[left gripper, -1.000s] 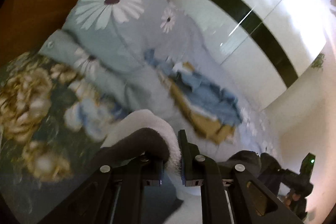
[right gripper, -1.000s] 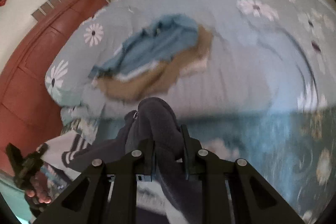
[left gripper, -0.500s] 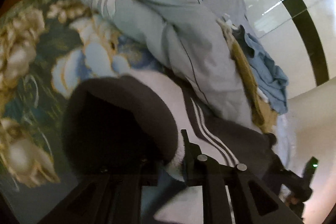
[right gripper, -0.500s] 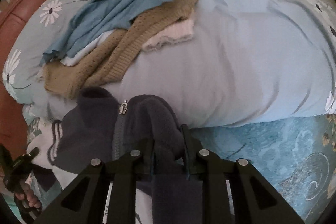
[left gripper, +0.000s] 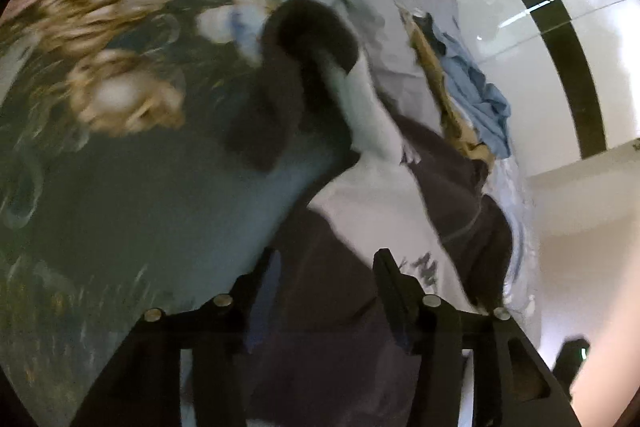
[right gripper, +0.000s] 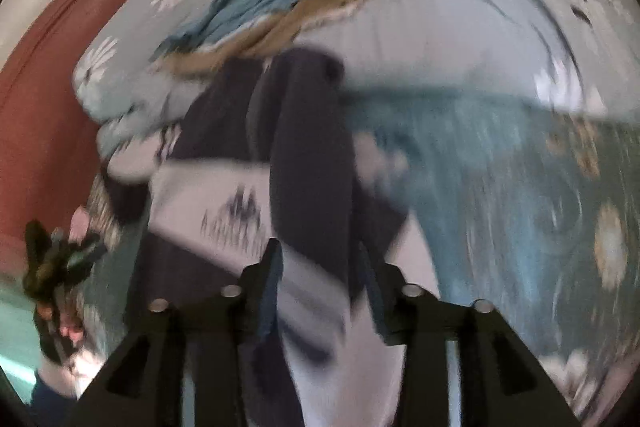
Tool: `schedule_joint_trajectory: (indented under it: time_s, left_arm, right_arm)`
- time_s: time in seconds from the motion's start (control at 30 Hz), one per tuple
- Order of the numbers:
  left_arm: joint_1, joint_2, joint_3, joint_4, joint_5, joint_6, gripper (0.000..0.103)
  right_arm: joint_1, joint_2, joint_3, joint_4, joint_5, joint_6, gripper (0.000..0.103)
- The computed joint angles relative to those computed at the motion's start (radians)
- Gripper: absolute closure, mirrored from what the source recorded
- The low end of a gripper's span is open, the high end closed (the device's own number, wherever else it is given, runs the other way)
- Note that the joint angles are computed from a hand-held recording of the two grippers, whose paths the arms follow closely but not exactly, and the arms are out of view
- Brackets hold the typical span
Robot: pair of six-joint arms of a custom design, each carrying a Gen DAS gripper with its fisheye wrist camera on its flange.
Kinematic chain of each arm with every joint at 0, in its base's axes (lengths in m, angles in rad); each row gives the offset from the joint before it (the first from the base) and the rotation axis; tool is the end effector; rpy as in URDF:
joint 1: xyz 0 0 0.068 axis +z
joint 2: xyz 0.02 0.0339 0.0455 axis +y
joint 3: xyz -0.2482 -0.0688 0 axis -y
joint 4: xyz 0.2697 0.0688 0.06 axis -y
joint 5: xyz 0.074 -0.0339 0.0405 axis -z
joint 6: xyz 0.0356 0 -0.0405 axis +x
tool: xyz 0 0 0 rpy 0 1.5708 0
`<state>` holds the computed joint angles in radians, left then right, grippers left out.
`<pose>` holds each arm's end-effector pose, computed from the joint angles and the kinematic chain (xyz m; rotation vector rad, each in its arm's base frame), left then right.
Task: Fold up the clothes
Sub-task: 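Lay the jacket flat on the blanket and open both tools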
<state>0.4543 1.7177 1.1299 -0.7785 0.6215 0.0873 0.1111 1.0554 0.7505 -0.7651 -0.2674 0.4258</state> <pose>0.3101 0.1284 0.1586 -0.4027 2.6548 -0.7568 0.2225 0.0343 0.2107 0.3289 2.6617 0.5294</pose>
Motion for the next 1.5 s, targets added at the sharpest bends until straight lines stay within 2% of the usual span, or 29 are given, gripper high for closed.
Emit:
schedule_joint_trajectory:
  time_s: [0.1, 0.23, 0.37, 0.4, 0.43, 0.5, 0.6, 0.7, 0.77, 0.93, 1.03, 1.1, 1.2, 1.27, 1.3, 1.33, 1.4, 1.5]
  left_arm:
    - [-0.023, -0.083, -0.073, -0.014, -0.073, 0.038, 0.049]
    - [-0.04, -0.193, -0.141, -0.039, -0.082, 0.075, 0.049]
    - [-0.044, -0.254, -0.162, -0.087, -0.094, 0.108, 0.049]
    - [-0.046, -0.269, -0.164, -0.097, -0.103, 0.12, 0.049]
    - [-0.048, -0.282, -0.169, -0.103, -0.113, 0.129, 0.049]
    - [-0.048, -0.297, -0.175, -0.11, -0.128, 0.139, 0.048]
    - [-0.044, -0.292, -0.169, -0.118, -0.134, 0.139, 0.048]
    - [-0.041, -0.269, -0.164, -0.097, -0.136, 0.108, 0.047]
    - [-0.05, -0.245, -0.161, -0.077, -0.143, 0.081, 0.047]
    - [-0.074, -0.182, -0.15, -0.033, -0.174, 0.027, 0.047]
    - [-0.072, -0.15, -0.14, -0.021, -0.189, 0.015, 0.047]
    - [-0.055, -0.132, -0.133, -0.026, -0.189, 0.018, 0.047]
    - [-0.024, -0.112, -0.123, -0.039, -0.185, 0.04, 0.047]
    - [0.005, -0.102, -0.117, -0.06, -0.183, 0.075, 0.047]
    - [0.023, -0.1, -0.116, -0.074, -0.18, 0.098, 0.047]
    - [0.042, -0.097, -0.115, -0.087, -0.178, 0.121, 0.047]
    - [0.081, -0.104, -0.121, -0.113, -0.17, 0.168, 0.047]
    - [0.158, -0.127, -0.144, -0.154, -0.154, 0.253, 0.046]
  right_arm:
    - [0.0, -0.243, -0.166, -0.084, -0.045, 0.048, 0.049]
    - [0.012, -0.391, -0.264, -0.146, -0.037, 0.121, 0.049]
    - [0.04, -0.486, -0.321, -0.136, -0.071, 0.211, 0.052]
    - [0.051, -0.515, -0.335, -0.131, -0.076, 0.235, 0.068]
    - [0.018, -0.528, -0.333, -0.146, -0.084, 0.216, 0.087]
    - [-0.064, -0.544, -0.324, -0.177, -0.105, 0.159, 0.094]
    - [-0.209, -0.554, -0.307, -0.22, -0.157, 0.052, 0.096]
    - [-0.491, -0.4, -0.168, -0.217, -0.124, -0.172, 0.096]
    - [-0.606, -0.25, -0.064, -0.16, -0.077, -0.27, 0.096]
    - [-0.608, 0.101, 0.153, -0.008, 0.078, -0.301, 0.096]
    - [-0.562, 0.254, 0.219, 0.042, 0.179, -0.277, 0.096]
    - [-0.537, 0.336, 0.247, 0.042, 0.202, -0.247, 0.096]
    - [-0.521, 0.331, 0.228, 0.05, 0.216, -0.23, 0.096]
    - [-0.519, 0.29, 0.214, 0.027, 0.235, -0.229, 0.092]
    - [-0.519, 0.27, 0.213, 0.006, 0.243, -0.229, 0.082]
    - [-0.519, 0.244, 0.214, -0.021, 0.262, -0.222, 0.067]
    - [-0.51, 0.146, 0.2, -0.073, 0.307, -0.203, 0.053]
    - [-0.47, -0.003, 0.183, -0.162, 0.341, -0.178, 0.047]
